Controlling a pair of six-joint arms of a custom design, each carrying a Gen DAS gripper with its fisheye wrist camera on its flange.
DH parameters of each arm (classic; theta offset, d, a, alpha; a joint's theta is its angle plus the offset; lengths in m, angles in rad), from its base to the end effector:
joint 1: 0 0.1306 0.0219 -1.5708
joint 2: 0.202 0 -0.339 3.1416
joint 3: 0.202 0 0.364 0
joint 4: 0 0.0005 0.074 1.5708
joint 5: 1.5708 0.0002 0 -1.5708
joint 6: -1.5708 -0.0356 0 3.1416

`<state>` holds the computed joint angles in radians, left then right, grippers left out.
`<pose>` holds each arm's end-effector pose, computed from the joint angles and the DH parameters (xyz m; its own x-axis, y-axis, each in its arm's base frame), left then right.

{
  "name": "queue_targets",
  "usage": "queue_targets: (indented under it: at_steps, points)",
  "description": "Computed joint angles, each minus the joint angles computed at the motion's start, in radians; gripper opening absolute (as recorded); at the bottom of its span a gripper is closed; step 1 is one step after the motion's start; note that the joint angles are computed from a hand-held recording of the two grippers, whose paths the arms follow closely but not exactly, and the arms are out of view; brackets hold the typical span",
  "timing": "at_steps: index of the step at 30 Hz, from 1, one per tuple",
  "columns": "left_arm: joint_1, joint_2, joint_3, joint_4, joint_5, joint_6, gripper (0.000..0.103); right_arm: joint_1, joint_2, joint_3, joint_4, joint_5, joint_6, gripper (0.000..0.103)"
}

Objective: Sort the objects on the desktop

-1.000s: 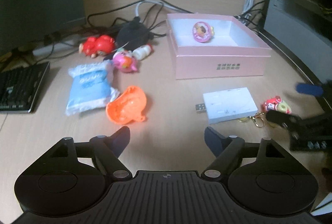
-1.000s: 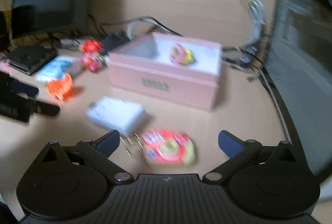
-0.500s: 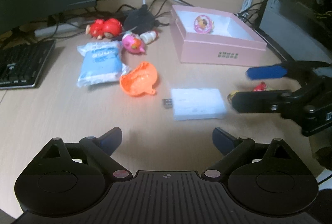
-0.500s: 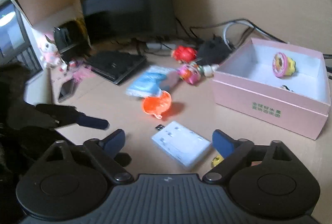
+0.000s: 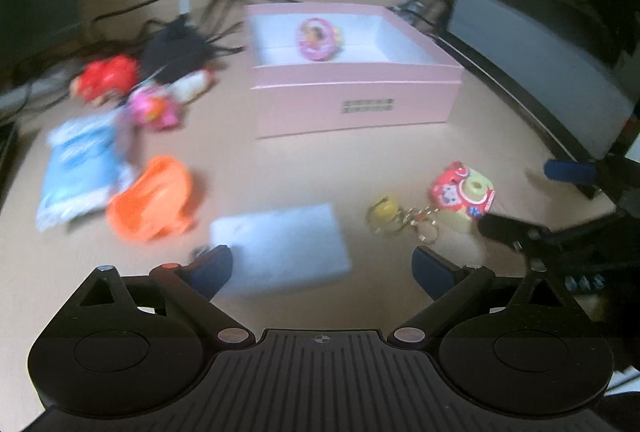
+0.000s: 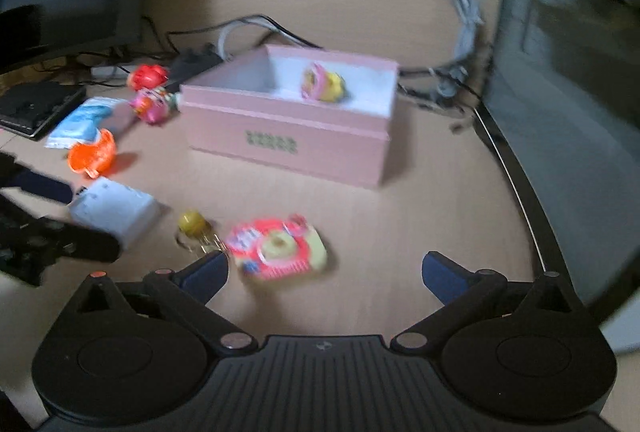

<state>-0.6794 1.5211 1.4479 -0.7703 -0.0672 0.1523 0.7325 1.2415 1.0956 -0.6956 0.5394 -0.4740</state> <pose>0.3972 -0.3184 0.3571 -0.6642 0.3419 -0.6648 0.4972 0.8661 -0.0513 0.3163 0.2592 0.3359 -0.6390 -0.0480 -0.7677 -0.0310 0.9988 -0.0366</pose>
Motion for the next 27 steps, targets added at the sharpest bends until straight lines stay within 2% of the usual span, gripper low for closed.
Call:
queue_targets:
  at_steps: [4, 7, 8, 15, 18, 19, 27]
  points:
    - [-0.017, 0.051, 0.036, 0.024, -0.057, -0.099, 0.100, -0.008, -0.014, -0.018, -0.041, -0.031, -0.077, 0.103]
    - [-0.014, 0.043, 0.018, 0.031, -0.078, -0.153, 0.100, -0.020, -0.014, -0.026, -0.046, -0.076, -0.122, 0.103]
    - [-0.011, 0.036, 0.010, 0.029, -0.090, -0.159, 0.100, -0.014, -0.022, -0.036, -0.038, -0.066, -0.124, 0.103]
    - [0.029, -0.024, -0.054, 0.006, -0.144, -0.093, 0.100, 0.012, 0.013, -0.003, -0.080, -0.013, -0.148, 0.103]
    - [0.058, -0.037, -0.062, 0.000, -0.064, -0.063, 0.100, 0.013, 0.012, -0.006, -0.075, -0.009, -0.146, 0.103]
    - [0.063, -0.033, -0.059, -0.001, -0.047, -0.056, 0.100, 0.014, 0.012, -0.009, -0.070, -0.005, -0.143, 0.103]
    - [0.052, 0.057, 0.028, -0.005, -0.077, -0.044, 0.100, 0.012, 0.004, -0.016, -0.060, -0.015, -0.114, 0.103]
